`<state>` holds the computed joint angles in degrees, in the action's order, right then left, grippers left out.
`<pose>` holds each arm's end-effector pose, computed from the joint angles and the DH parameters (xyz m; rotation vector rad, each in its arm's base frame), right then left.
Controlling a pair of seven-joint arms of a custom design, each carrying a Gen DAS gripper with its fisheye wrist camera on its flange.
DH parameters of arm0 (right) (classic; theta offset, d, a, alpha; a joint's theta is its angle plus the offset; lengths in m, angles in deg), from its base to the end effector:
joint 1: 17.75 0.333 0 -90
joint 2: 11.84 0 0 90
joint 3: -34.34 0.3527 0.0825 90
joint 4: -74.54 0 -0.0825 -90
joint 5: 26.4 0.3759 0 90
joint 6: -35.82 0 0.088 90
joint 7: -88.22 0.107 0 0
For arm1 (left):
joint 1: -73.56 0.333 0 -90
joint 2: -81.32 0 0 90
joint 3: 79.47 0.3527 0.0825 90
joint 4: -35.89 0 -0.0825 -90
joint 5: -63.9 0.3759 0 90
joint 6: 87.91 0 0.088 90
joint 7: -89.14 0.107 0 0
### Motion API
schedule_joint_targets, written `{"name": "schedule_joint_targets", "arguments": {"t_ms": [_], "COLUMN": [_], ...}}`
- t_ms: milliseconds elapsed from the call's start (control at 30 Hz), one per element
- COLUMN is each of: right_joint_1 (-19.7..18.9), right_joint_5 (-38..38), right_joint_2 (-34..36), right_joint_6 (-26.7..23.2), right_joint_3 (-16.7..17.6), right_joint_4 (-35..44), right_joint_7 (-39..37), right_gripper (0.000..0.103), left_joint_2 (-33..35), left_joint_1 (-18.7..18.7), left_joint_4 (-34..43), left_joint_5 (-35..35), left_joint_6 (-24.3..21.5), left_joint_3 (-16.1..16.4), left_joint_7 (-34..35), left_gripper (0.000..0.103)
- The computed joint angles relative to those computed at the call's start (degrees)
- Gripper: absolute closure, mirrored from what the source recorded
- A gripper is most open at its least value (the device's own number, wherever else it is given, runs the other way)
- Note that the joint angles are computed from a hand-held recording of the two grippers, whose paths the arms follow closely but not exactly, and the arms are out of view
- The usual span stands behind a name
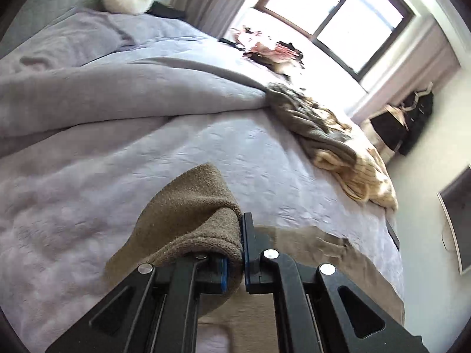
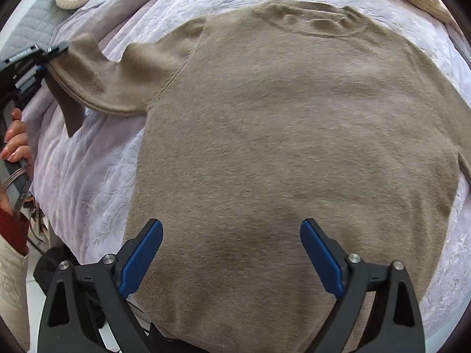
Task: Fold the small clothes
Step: 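Grasp the sleeve cuff nearest the left tool with the left gripper, then fold the held sleeve across the sweater body with the left gripper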
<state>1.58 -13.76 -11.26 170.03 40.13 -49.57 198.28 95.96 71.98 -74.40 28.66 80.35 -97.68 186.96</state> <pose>0.4937 0.2351 0.4481 -2.0096 2.1186 0.1400 0.6330 -0.1688 0.4833 -2.0671 1.8395 -1.2002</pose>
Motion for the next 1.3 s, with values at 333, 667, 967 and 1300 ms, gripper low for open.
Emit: {"name": "schedule_joint_targets", "arguments": {"t_ms": [333,667,967,1300], "right_joint_1": [-5.75,-10.40,-6.67,2.05], "right_joint_5": [-0.07,-4.47,-25.00,-42.24], "right_joint_2": [-9.64,-10.94,2.94,21.30], "right_joint_6": [3.14,1.57,11.09,4.71], "right_joint_3": [-4.15,-5.75,-1.66,-5.24], "right_joint_4": [-11.39,-12.34,3.96,20.92], "right_joint_7": [4.29,1.66,-7.15,-4.47], "right_gripper": [0.008,0.007,0.007,0.094], "left_joint_2": [15.60,5.14,5.00,16.27], "left_joint_1": [-20.78,-20.40,-11.00,-7.94], "left_joint_4": [19.79,5.61,6.24,18.55], "left_joint_5": [24.90,36.51,38.40,29.85], "left_joint_6": [-16.55,-16.67,-23.17,-30.66], "left_joint_3": [3.50,5.17,8.32,7.32], "left_joint_7": [-11.55,-21.79,-24.87,-21.24], "left_gripper": [0.094,0.026,0.024,0.060]}}
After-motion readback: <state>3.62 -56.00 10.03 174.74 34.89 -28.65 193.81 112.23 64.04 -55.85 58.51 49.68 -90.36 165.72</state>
